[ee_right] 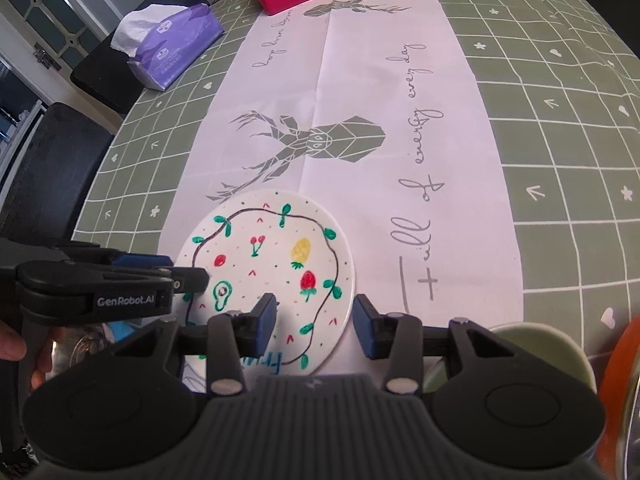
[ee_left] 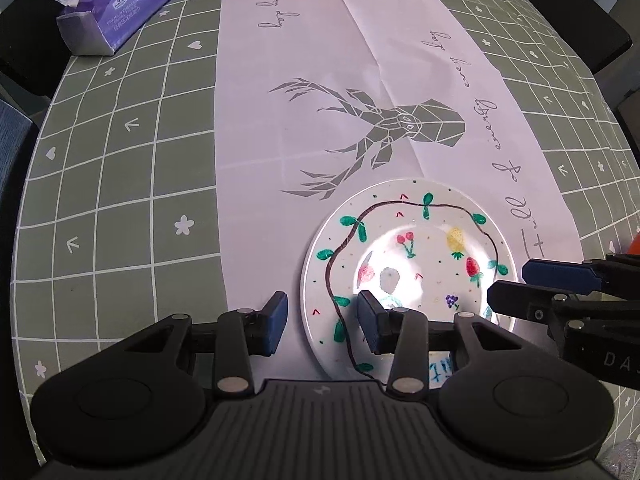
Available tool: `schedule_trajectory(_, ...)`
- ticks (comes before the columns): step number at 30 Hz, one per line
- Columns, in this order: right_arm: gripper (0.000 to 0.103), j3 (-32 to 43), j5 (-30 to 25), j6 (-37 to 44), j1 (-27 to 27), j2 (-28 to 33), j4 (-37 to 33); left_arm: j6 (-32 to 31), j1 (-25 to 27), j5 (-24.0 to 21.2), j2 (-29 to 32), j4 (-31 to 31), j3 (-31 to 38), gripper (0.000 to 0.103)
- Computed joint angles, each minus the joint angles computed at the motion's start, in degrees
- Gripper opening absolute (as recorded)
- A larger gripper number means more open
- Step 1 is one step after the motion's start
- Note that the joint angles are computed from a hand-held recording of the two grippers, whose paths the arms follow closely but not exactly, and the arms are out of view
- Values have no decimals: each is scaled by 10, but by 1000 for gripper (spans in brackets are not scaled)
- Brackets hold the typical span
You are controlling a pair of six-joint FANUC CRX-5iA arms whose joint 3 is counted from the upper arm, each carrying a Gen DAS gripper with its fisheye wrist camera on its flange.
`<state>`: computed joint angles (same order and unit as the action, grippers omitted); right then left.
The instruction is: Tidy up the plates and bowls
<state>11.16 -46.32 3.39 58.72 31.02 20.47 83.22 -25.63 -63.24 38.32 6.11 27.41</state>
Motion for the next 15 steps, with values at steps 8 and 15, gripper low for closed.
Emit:
schedule_trajectory(8, 41, 95, -89, 110, -17, 38, -79, -6, 5, -28, 9, 24, 9, 49)
schedule_trajectory(15, 40, 107, -87, 138, -30, 42, -135, -2, 11, -19, 5, 47, -6, 44)
